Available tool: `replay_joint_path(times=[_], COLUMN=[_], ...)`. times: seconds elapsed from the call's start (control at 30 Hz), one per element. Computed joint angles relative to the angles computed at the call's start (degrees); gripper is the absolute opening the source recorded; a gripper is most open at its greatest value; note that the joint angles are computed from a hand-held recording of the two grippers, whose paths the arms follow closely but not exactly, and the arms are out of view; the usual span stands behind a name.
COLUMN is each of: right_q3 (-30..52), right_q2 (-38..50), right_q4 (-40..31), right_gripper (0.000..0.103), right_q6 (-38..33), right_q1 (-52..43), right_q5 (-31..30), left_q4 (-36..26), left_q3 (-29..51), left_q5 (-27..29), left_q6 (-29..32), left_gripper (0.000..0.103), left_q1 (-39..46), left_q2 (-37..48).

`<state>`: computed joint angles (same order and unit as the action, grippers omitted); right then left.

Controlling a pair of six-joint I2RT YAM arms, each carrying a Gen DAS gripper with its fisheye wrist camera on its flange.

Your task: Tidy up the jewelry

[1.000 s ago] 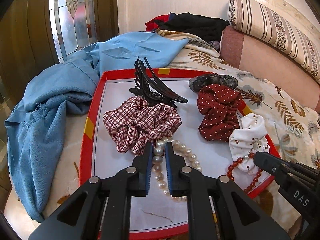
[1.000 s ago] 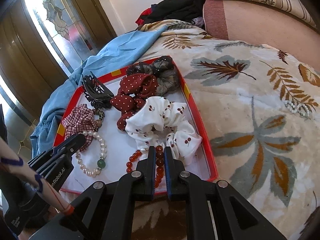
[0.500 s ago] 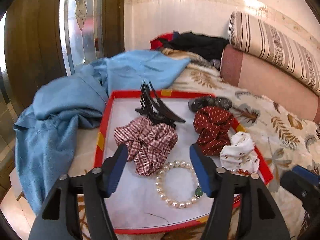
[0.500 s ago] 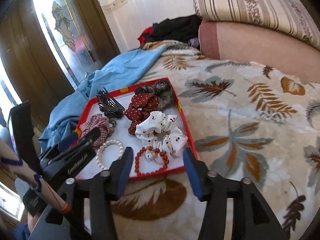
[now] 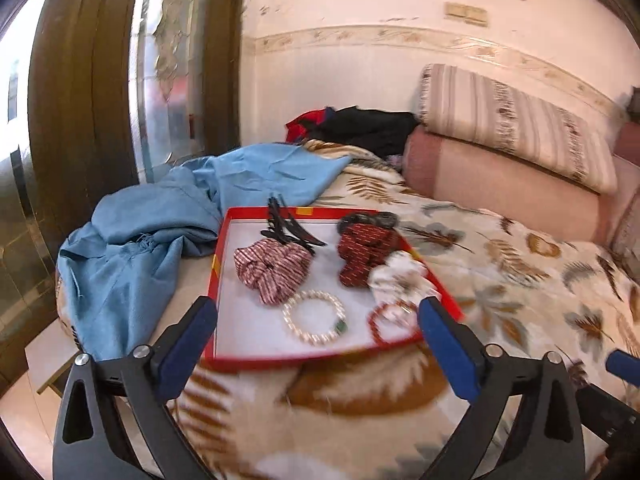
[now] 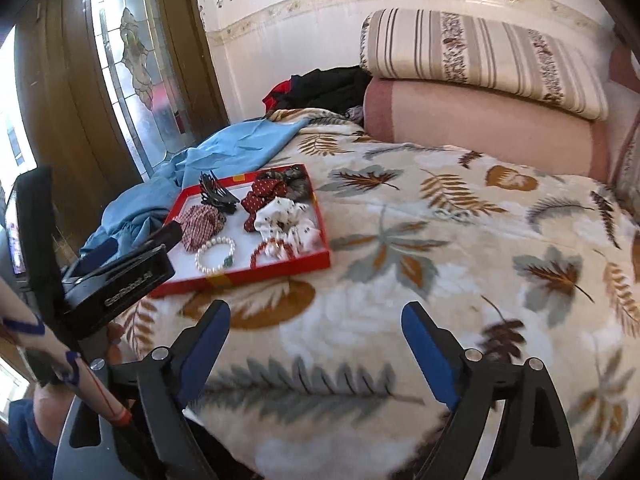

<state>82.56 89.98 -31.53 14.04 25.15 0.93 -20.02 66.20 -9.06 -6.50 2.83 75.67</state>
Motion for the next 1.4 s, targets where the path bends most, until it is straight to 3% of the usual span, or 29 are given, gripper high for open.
replay_joint_path(times=[0.27, 0.43, 0.67, 0.97, 1.4], right_q3=[-12.13, -14.29, -14.67, -11.29, -4.79], right_q2=[-14.44, -20.04, -23.28, -19.56, -10.03], right_q4=[0.45, -0.56, -2.25, -1.59, -3.04], right_gripper=[0.093, 0.095, 0.095, 0.095, 0.095], right_q6=[-0.53, -1.2, -2.4, -3.06, -5.63], right_q1=[0.51, 1.06, 5.15, 8.94, 9.44], right_q5=[3.39, 5.48, 11.01, 13.88, 14.46], left_q4=[-12.71, -18.58, -20.3, -19.55, -14.59], left_q3=[-1.72, 0.46, 2.1, 1.65, 2.43], left_q5=[-8.17, -19.42, -24.0, -16.5, -11.64], left_q6=[0.57, -1.36, -2.27, -3.27, -2.15], left_gripper=[0.103, 0.103, 0.103, 0.103, 0.103], left_q1=[-7.82, -14.82, -19.19, -11.25, -1.02], left_q2=[-14.58, -17.95, -19.56, -16.14, -7.73])
